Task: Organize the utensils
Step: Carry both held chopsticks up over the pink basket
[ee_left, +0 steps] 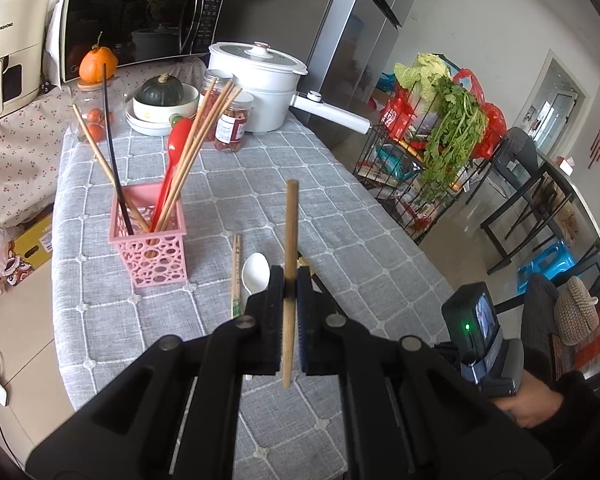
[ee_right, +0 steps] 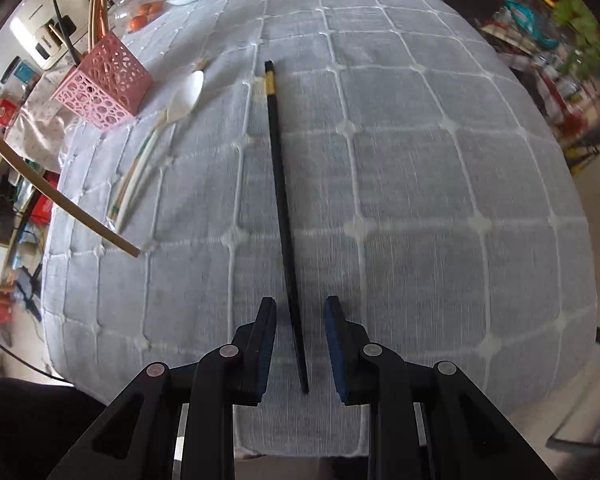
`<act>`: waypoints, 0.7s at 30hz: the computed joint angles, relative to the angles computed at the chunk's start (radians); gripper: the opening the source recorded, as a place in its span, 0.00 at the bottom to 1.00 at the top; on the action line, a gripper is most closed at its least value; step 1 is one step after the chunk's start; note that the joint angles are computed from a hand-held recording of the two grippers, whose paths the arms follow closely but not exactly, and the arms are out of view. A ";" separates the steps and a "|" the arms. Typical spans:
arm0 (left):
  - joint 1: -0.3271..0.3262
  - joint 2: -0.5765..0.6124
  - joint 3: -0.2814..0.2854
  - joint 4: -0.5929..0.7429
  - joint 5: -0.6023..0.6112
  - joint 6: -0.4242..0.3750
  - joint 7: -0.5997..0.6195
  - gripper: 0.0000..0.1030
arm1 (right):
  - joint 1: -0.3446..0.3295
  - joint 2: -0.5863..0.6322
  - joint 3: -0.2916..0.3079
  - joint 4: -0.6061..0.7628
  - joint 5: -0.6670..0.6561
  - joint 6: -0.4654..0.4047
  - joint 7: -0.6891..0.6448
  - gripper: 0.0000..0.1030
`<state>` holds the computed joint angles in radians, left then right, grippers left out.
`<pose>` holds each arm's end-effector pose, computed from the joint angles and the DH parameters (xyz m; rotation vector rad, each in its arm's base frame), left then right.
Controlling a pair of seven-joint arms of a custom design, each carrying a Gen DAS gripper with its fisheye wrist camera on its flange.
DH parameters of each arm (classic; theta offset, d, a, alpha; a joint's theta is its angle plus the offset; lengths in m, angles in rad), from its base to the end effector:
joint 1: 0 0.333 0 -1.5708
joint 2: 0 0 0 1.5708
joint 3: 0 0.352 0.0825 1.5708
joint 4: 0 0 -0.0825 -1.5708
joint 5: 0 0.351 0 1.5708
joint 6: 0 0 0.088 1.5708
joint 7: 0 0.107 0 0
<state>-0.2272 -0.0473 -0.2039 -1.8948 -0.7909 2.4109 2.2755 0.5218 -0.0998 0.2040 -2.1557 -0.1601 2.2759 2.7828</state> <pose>0.5043 -0.2395 0.6296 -1.2173 2.5700 -1.2866 0.3788 0.3351 0.5148 -1.6072 2.4097 -0.1614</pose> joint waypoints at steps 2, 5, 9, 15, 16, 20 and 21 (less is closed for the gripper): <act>0.000 -0.015 0.002 -0.016 -0.009 0.001 0.012 0.07 | 0.006 -0.009 0.019 -0.009 -0.044 -0.012 0.068 0.24; -0.001 -0.033 0.006 -0.034 -0.018 0.004 0.024 0.07 | 0.025 -0.001 0.044 0.013 -0.096 -0.074 0.137 0.24; -0.006 -0.045 0.008 -0.048 -0.019 0.017 0.028 0.07 | 0.053 0.011 0.065 0.034 -0.181 -0.135 0.232 0.20; -0.006 -0.065 0.023 -0.057 -0.058 0.024 0.055 0.07 | 0.084 0.036 0.066 0.097 -0.279 -0.146 0.294 0.05; -0.006 -0.068 0.025 -0.059 -0.065 0.026 0.060 0.07 | 0.089 0.032 0.070 0.111 -0.307 -0.161 0.304 0.05; -0.006 -0.073 0.028 -0.060 -0.082 0.035 0.067 0.07 | 0.103 -0.003 0.092 0.169 -0.417 -0.224 0.350 0.04; -0.006 -0.072 0.029 -0.058 -0.085 0.038 0.066 0.07 | 0.102 -0.010 0.094 0.185 -0.443 -0.238 0.352 0.04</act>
